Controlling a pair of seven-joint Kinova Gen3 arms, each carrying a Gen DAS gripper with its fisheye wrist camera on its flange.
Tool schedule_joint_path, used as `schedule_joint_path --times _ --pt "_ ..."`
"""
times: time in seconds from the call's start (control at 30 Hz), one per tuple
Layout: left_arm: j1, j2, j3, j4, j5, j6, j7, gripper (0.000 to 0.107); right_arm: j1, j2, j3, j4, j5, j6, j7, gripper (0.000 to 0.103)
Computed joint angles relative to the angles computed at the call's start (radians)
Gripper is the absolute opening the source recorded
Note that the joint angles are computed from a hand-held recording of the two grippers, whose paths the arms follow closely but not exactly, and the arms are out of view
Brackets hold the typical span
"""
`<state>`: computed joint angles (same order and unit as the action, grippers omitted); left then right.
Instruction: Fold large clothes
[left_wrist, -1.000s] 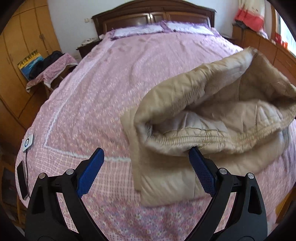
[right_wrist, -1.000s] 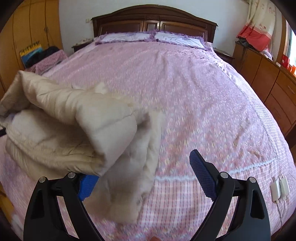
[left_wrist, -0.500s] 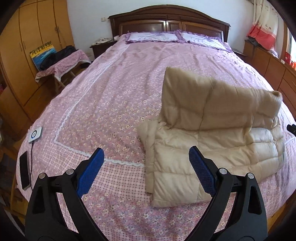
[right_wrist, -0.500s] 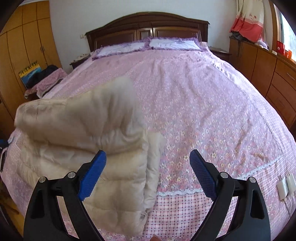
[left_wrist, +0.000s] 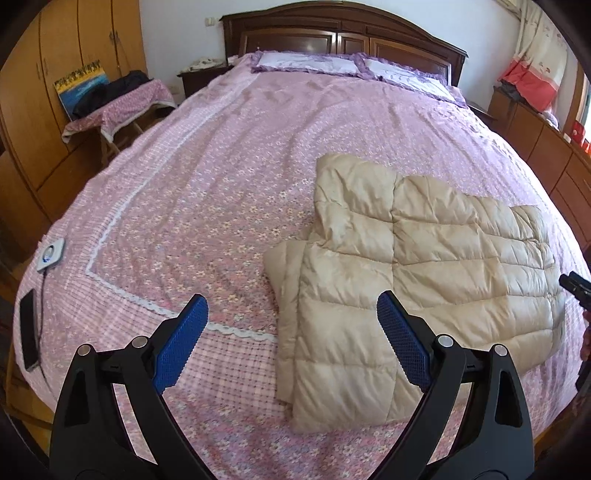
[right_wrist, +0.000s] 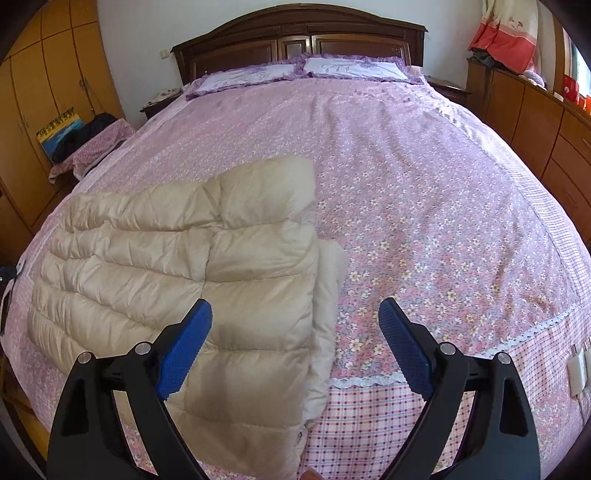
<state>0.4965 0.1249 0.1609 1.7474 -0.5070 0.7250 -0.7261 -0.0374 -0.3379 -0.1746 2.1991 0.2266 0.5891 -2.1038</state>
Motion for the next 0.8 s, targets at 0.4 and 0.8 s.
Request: schedule_joint_path --times 0.4,0.8 --pt "-0.017 0.153 -0.037 -0.135 0.149 -0.047 -0.148 0.092 -0.061 0.098 0.167 -0.042 -0.199 -0.036 0.159 0.089" --pt "0.006 0.271 -0.08 -0.233 0.223 -0.033 -0.228 0.092 -0.033 0.183 0.185 -0.07 -0.305 -0.067 0.253 0.089"
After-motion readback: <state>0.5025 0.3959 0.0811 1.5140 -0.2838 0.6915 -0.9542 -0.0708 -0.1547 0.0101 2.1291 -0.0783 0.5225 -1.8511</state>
